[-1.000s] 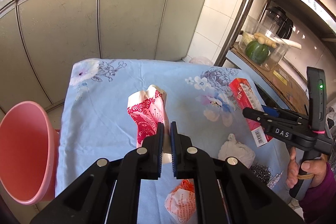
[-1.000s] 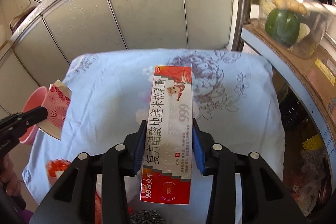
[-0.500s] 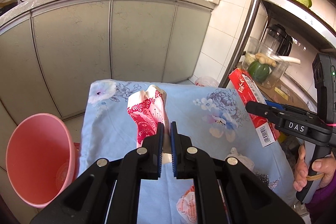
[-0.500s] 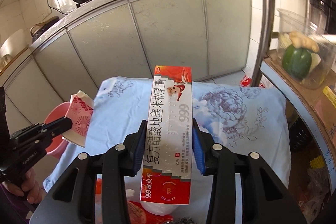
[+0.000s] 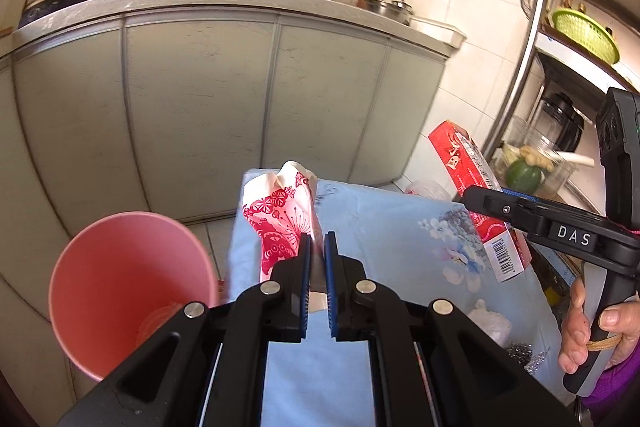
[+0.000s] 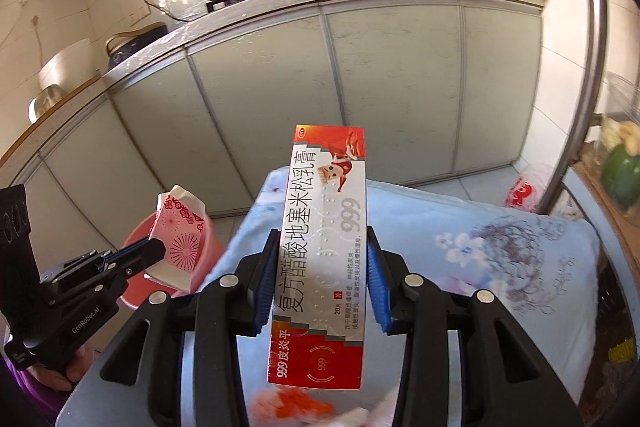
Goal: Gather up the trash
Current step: 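Carry the medicine box and pink carton in both tools over the pink bucket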
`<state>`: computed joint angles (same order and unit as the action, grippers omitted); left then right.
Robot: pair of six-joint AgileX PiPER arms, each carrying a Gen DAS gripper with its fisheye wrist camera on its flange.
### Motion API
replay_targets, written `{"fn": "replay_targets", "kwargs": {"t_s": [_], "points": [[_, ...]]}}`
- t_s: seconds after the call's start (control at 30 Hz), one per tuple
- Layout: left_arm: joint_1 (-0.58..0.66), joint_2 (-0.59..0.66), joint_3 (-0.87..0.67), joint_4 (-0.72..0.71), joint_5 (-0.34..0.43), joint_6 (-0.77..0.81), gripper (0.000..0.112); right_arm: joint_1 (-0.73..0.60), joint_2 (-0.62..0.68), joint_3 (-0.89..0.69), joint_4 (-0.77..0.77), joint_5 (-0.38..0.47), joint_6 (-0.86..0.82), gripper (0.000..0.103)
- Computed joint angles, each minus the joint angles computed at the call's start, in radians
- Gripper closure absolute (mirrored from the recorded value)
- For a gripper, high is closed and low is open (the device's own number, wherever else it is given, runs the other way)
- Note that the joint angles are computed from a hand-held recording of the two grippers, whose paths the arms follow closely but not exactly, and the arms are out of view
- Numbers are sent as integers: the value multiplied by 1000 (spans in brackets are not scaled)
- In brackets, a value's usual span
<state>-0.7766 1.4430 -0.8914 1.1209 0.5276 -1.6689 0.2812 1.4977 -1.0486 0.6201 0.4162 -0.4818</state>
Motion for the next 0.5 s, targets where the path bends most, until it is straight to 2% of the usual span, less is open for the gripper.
{"fn": "replay_targets", "kwargs": {"t_s": [0.33, 0.5], "points": [[116, -182, 182, 7, 52, -55, 106, 230, 186, -220, -86, 31, 130, 62], [205, -237, 264, -10, 28, -59, 106, 334, 297, -342, -167, 54, 200, 62]]}}
